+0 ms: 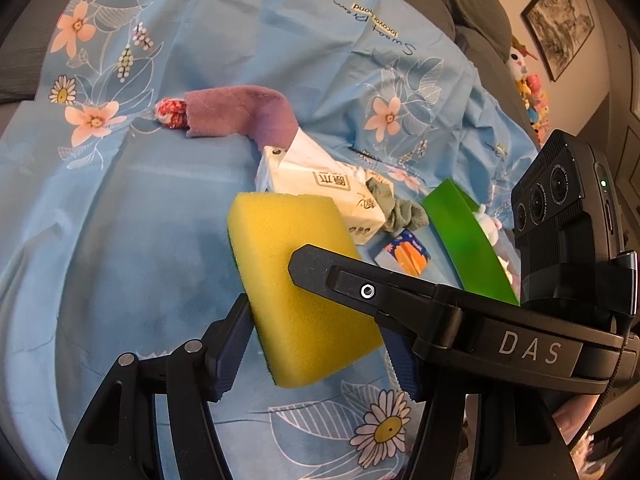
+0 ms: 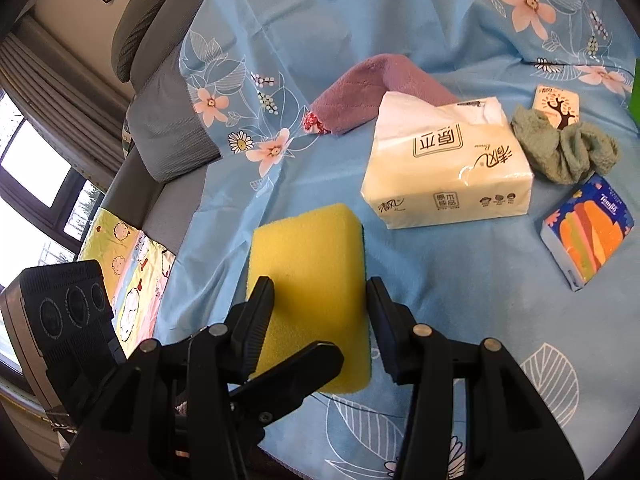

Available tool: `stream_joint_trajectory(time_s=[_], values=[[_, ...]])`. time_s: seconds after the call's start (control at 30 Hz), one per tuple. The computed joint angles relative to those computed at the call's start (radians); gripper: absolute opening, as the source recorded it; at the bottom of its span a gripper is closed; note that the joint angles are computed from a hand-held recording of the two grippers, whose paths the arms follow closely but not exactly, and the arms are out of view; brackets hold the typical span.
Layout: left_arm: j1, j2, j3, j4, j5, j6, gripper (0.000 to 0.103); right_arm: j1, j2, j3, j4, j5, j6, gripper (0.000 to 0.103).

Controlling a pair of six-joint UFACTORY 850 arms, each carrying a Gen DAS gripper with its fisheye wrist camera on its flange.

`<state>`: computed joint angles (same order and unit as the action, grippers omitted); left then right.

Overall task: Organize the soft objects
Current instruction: 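Lift the yellow sponge with the right tool and carry it over the green box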

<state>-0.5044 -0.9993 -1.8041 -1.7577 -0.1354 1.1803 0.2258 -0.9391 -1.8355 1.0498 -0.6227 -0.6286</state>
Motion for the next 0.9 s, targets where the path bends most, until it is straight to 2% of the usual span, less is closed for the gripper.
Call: stream_joint_trajectory(time_s=[0.27, 0.43, 0.6, 0.73, 0.9], values=[[-0.008, 0.016, 0.017, -0.33, -0.002, 0.343, 0.063, -0.002, 0.03, 0.031, 0.036, 0.031, -0.045, 0.047], [-0.01, 0.021, 0.025, -0.462, -0.018, 0.479, 0.063, -0.002, 0.047, 0.049, 0.043, 0.054, -0.056, 0.047], [-0.016, 0.034, 0.043, -0.706, -0.046, 0.734, 0.063, 0.0, 0.074, 0.078, 0.064, 0.09, -0.089, 0.048], [-0.018, 0.038, 0.048, -0.782, -0.062, 0.817, 0.063, 0.0, 0.089, 0.094, 0.091, 0.112, -0.118, 0.048], [-0.019, 0.036, 0.045, -0.798, -0.078, 0.836, 0.063, 0.002, 0.101, 0.105, 0.088, 0.133, -0.119, 0.048]])
